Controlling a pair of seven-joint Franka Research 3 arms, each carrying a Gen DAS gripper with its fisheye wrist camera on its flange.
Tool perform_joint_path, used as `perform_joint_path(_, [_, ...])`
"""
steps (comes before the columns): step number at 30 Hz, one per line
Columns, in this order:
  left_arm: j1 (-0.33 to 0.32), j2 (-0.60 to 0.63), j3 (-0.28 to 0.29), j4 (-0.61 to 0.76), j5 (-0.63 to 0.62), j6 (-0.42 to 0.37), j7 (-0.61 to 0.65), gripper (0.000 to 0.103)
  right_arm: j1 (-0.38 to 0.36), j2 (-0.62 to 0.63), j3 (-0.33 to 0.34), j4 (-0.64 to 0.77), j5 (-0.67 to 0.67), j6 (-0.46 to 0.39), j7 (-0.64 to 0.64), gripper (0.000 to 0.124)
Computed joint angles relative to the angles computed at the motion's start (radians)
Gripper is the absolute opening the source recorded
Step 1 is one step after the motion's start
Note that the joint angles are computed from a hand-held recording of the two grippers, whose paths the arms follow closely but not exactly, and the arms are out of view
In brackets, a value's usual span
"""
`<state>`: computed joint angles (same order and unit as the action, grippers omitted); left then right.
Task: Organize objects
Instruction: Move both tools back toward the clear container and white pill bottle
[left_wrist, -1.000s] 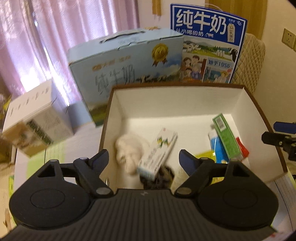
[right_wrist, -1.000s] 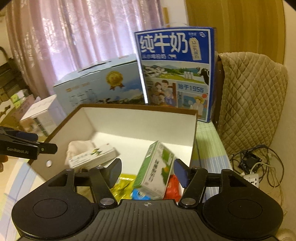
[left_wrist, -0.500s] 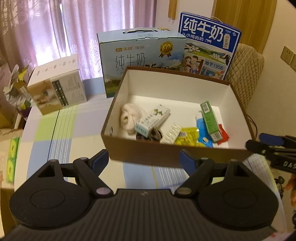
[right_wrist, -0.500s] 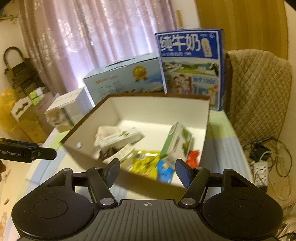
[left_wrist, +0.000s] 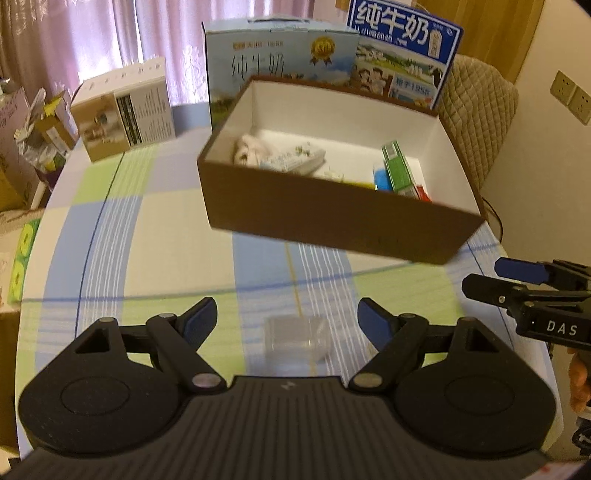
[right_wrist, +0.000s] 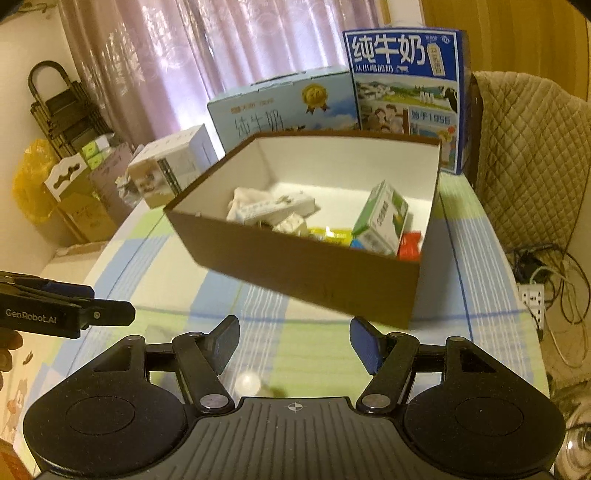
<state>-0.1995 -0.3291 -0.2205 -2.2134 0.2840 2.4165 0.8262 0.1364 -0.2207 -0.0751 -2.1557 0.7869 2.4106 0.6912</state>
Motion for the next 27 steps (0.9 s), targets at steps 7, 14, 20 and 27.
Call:
perform_joint_path(7, [-0.027, -0.055, 0.004, -0.062, -0.041, -0.003, 0.017, 0.081, -0.007, -0.083, 0.000, -0.093, -0.039, 0.018, 0.041, 0.063])
perform_joint_path(14, [-0.049, -0.107, 0.015, -0.122, -0.086, -0.003, 0.050, 0.081, -0.004, -0.148, 0.008, -0.168, -0.109, 0.041, 0.119, 0.063])
perform_joint_path(20, [-0.061, -0.140, 0.021, -0.172, -0.113, -0.003, 0.079, 0.081, 0.007, -0.189, 0.018, -0.223, -0.166, 0.049, 0.165, 0.063])
perform_joint_path(27, [-0.076, -0.168, 0.033, -0.212, -0.142, 0.007, 0.125, 0.081, 0.024, -0.225, 0.036, -0.275, -0.229, 0.070, 0.215, 0.063])
